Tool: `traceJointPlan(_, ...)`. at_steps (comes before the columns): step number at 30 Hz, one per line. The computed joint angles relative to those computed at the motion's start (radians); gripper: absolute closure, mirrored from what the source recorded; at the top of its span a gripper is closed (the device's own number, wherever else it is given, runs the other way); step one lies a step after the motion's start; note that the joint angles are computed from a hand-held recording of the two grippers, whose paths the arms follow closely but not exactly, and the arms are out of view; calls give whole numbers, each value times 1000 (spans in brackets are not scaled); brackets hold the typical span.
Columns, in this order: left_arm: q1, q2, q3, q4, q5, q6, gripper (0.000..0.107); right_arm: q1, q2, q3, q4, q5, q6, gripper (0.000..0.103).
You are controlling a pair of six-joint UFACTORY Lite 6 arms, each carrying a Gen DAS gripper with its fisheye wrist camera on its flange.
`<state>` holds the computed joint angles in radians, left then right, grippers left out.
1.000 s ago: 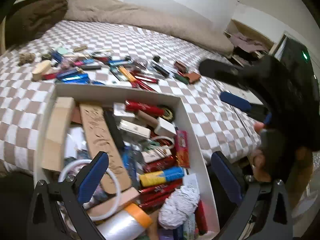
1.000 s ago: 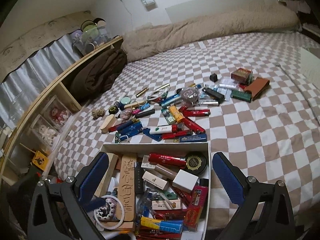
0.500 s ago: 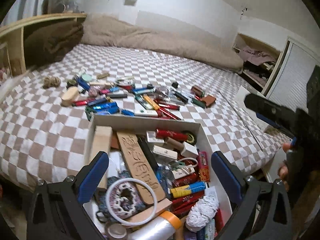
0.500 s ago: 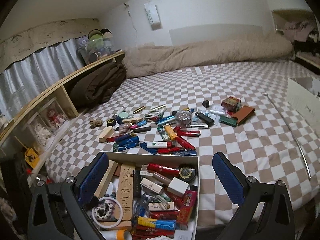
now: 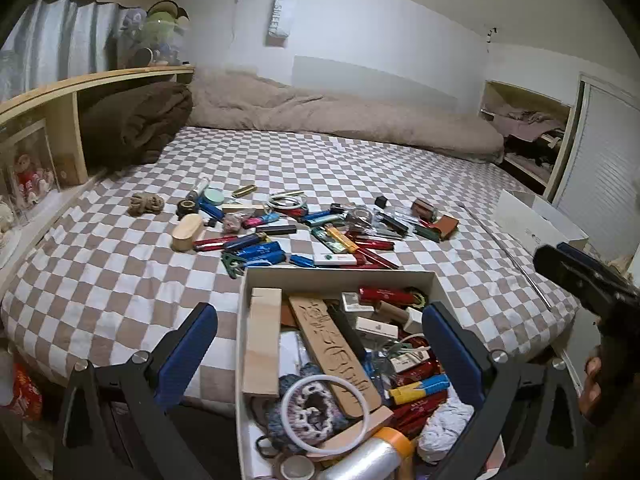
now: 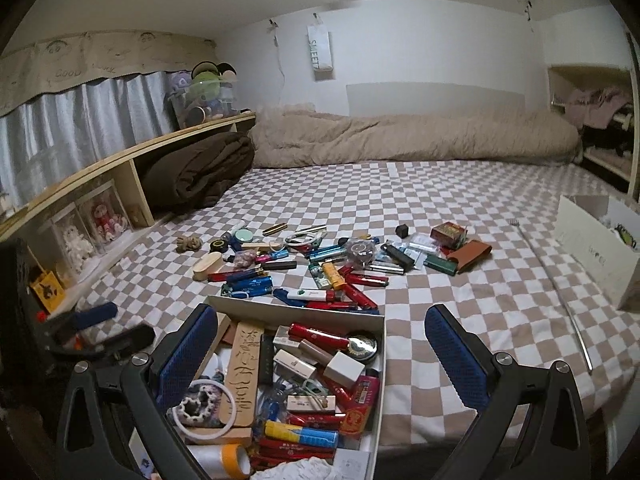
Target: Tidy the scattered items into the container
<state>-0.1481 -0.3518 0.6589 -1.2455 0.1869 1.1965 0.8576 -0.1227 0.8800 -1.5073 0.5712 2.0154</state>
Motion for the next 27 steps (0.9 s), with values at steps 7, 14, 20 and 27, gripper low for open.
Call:
traceJointPlan(7, 30, -21, -33, -50, 0, 87, 4, 107, -13, -44, -27, 159, 32, 0)
traceJointPlan(14, 33, -46, -73, -41, -11, 129, 4, 152, -17, -76, -8, 201, 34, 0)
traceJointPlan(20, 27, -72, -106, 25, -34, 95, 4, 177, -24, -119, 0, 229, 70, 0)
traceJointPlan(27, 35, -80, -130, -13, -16, 148, 4, 212, -31, -165, 18, 268, 103, 0)
